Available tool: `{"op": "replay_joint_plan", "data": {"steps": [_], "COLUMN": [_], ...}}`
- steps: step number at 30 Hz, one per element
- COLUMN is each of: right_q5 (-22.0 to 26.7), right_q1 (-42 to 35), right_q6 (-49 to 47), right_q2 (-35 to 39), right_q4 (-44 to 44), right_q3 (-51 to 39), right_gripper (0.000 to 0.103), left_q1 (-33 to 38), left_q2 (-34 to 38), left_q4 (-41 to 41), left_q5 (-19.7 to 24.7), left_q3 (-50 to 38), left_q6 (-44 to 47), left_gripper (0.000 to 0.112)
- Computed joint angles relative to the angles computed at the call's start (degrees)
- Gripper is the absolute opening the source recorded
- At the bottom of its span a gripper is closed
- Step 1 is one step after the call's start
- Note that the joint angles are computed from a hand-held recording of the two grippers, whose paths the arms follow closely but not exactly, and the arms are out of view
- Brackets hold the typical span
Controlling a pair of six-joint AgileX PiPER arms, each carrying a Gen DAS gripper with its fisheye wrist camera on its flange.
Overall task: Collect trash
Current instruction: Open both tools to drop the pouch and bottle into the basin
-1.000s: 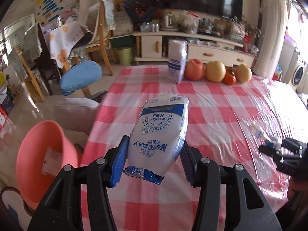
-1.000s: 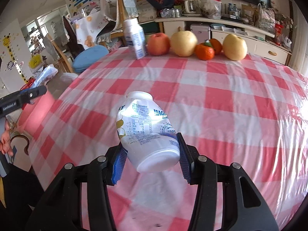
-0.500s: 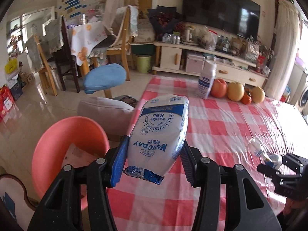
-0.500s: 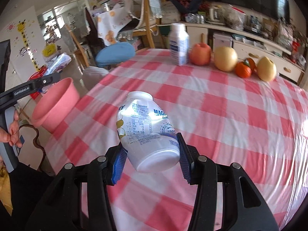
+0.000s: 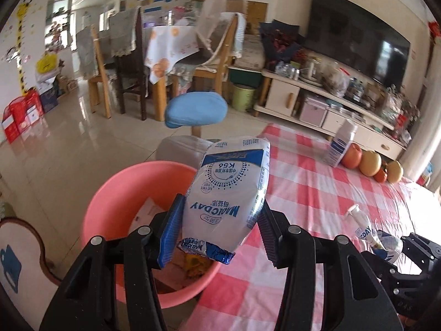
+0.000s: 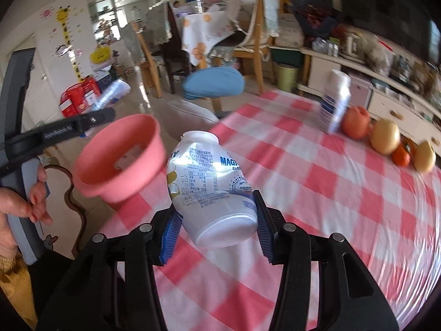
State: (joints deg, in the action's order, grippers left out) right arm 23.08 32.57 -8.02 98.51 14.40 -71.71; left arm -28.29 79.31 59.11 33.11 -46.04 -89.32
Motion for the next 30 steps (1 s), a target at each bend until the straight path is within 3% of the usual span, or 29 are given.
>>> {"op": "replay_joint_plan", "data": {"steps": [8, 17, 26, 28, 30], "right_q5": [5.69, 12.69, 16.06, 16.13, 15.35], "right_q1": [7.85, 13.69, 16.34, 16.84, 17.11], "right_q6": [8.45, 10.45, 9.79, 9.42, 10.15], "right_q2": [8.68, 20.16, 27.74, 28.71, 28.82], "right_q4": [-8.84, -12.53, -13.76, -14.5, -15.39], "right_q3": [-15.46, -31.96, -42.07, -43.24, -42.87], "right_gripper": [0.05, 0.05, 0.051, 0.059, 0.069], "left_q1": [7.82, 15.09, 15.83, 15.93, 15.41], "left_q2": [-2.61, -3.01, -2.76, -2.45, -2.07], "left_q4": [-4.05, -8.25, -6.55, -7.17, -7.01], "left_q5": [-4.57, -8.72, -6.89, -6.38, -5.25], "left_q3": [3.0, 4.45, 4.0, 3.65, 3.39], "left_q6": [3.33, 7.8, 6.11, 6.79, 6.55], "left_gripper": [0.052, 0.052, 0.052, 0.054, 0.063]}}
